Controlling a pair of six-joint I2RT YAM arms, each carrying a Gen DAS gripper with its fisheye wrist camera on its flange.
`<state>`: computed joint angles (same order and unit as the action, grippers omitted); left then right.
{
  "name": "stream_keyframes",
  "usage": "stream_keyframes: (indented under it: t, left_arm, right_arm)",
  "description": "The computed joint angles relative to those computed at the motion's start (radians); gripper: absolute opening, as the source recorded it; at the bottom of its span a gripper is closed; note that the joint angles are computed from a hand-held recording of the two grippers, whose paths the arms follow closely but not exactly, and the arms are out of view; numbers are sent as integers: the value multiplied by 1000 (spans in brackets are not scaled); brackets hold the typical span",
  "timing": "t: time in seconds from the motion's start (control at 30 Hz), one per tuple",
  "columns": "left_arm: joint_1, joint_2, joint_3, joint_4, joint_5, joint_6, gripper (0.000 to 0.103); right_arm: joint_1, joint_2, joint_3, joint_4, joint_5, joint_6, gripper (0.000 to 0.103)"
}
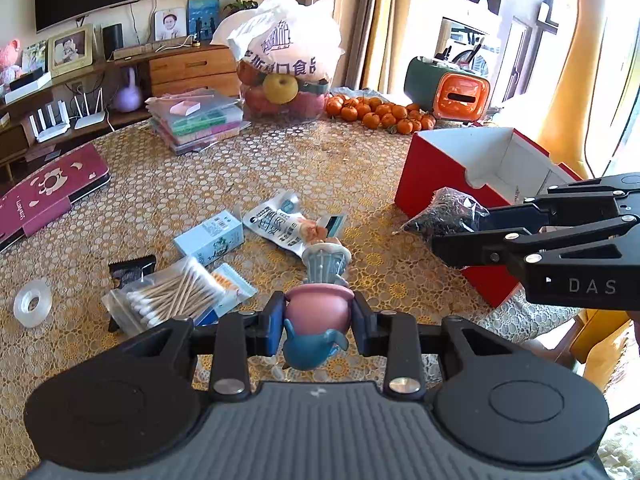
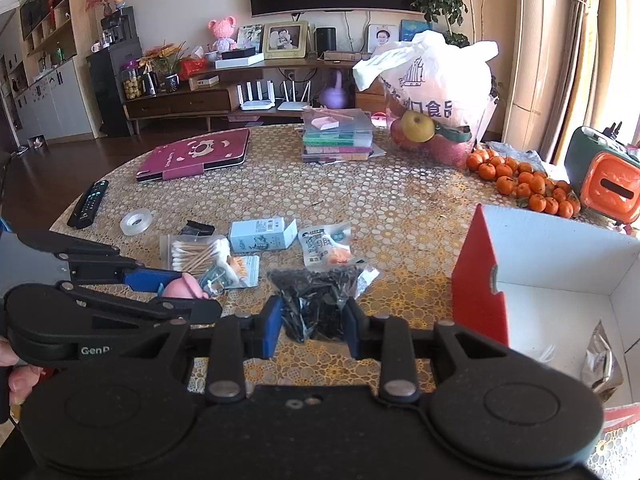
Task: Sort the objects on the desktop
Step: 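Carry the black bag with the right tool while the left tool carries the toy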
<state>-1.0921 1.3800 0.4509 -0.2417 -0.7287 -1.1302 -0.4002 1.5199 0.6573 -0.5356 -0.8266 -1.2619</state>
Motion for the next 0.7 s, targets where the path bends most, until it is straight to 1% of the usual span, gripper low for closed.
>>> stream_keyframes:
  t: [0.2, 0.33, 0.53, 0.7]
  left_arm:
    - [5, 27, 90, -11, -2, 78, 33]
    - [27, 58, 150, 10, 17, 151, 33]
    - [59, 139, 259, 55, 44, 265, 33]
    - [89, 218, 354, 92, 87, 347, 33]
  right_arm:
    - [-91, 22, 82, -97, -20, -84, 31]
    - [-136, 53, 137, -128, -23, -123, 31]
    - [-187, 114, 225, -139, -39, -134, 31]
    - [-218, 176, 301, -139, -44, -132, 31]
